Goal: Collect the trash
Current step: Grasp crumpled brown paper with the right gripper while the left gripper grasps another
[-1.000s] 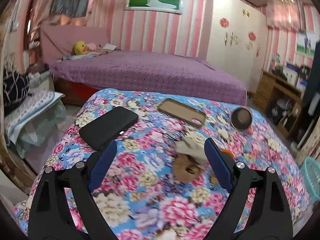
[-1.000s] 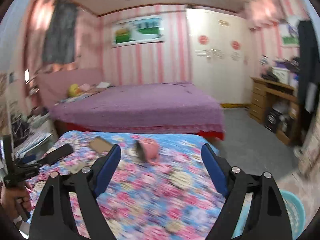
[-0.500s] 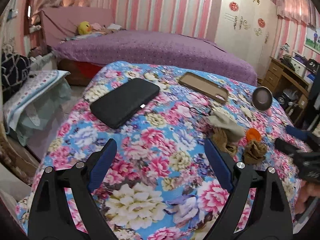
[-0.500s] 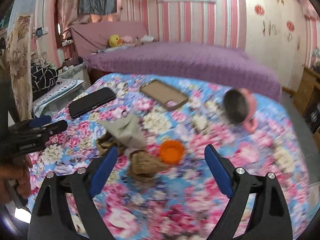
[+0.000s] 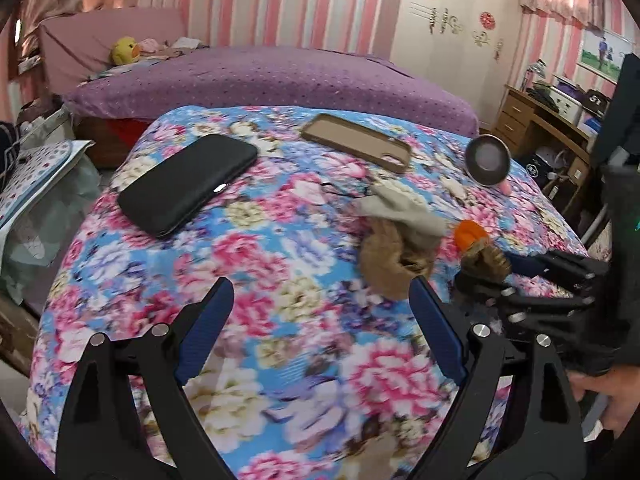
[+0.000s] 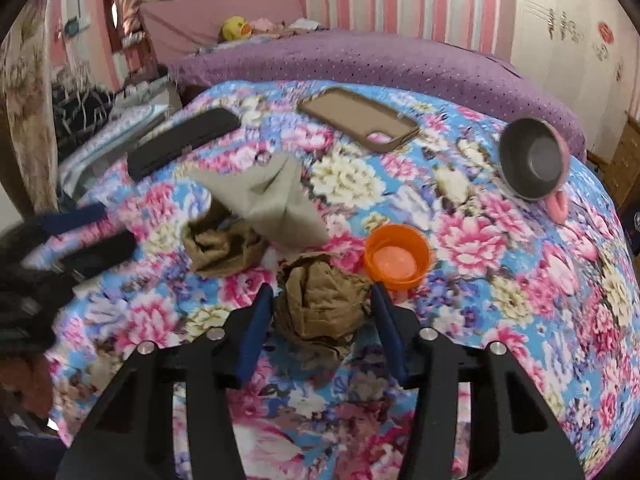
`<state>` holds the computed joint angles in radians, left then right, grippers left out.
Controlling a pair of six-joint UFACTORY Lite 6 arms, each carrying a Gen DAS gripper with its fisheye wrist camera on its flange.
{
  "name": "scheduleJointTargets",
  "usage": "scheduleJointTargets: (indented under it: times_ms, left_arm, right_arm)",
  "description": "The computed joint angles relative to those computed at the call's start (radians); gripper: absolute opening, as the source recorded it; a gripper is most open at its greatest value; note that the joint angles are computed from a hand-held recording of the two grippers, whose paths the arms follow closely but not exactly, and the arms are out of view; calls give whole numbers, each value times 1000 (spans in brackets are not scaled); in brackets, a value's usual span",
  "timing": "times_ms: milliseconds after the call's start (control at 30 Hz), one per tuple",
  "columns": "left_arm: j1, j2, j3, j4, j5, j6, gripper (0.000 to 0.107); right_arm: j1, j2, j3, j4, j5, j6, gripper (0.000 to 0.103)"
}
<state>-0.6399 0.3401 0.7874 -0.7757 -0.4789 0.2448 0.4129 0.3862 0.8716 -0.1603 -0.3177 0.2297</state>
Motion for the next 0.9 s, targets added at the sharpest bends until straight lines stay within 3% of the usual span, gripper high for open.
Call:
scheduleJointTargets:
  times_ms: [167,333,433,533,567,667,900]
  left_arm:
    - [-42,81,108,-19,28,42,87]
    - [-68,229,302,-338,69,380,87]
    - [-49,283,375,-442,100,481,84]
    - [-30,307,406,-406,147,454,64]
    - [-28,314,413,-411,161,463,48]
    - [-30,301,394,-353,164,404,43]
    - [-65,155,226,-247,112,258,42]
  right_arm:
    - [-109,-147,-118,-196,-43,163,50]
    - [-215,-187,-145,-379,-56,303,51]
    - [-251,-172,-127,-449,-52,347,51]
    - [-271,-169,-119,-477,-55,360,51]
    - [-275,-170,-118,-481,-56,361,51]
    - [-285,-179,-123,-500,-58,374,51]
    - [-301,-257,-190,-511,-72,375,51]
